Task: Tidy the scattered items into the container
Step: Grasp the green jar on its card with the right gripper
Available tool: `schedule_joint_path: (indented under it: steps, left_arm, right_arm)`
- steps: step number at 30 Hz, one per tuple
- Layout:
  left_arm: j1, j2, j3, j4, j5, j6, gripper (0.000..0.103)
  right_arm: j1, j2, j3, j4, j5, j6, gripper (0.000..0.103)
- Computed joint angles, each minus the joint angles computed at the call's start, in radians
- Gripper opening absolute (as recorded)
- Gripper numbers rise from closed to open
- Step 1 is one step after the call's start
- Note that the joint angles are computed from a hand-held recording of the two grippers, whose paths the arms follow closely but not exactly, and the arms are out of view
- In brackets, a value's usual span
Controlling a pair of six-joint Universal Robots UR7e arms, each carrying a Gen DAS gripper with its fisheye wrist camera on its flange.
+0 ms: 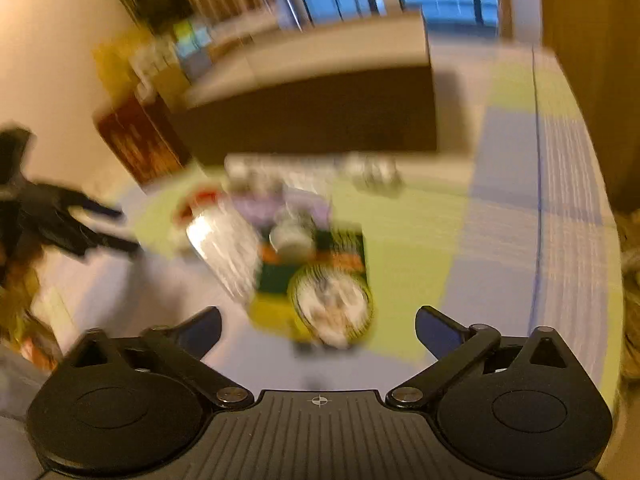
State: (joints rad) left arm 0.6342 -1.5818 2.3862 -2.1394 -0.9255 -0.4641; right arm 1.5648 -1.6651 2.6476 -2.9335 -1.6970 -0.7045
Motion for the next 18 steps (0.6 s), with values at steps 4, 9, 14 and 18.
schedule_joint_path:
  steps: [4, 9, 14, 18]
  left_arm:
    - [0.009, -0.008, 0.0, 0.008, 0.009, -0.008, 0.089]
    - [0.018, -0.01, 0.003, 0.005, 0.022, 0.01, 0.089]
    - [0.034, -0.012, 0.001, 0.007, 0.032, 0.016, 0.089]
    - [0.048, -0.015, -0.002, 0.01, 0.033, 0.016, 0.089]
  right_arm:
    - [0.016, 0.059, -0.026, -0.035, -0.004, 0.07, 0.098]
    - [0.03, 0.15, -0.057, -0.094, -0.005, 0.133, 0.072]
    - [0.039, 0.231, -0.092, -0.126, 0.005, 0.168, 0.059]
    - [0.053, 0.3, -0.111, -0.166, 0.01, 0.164, 0.059]
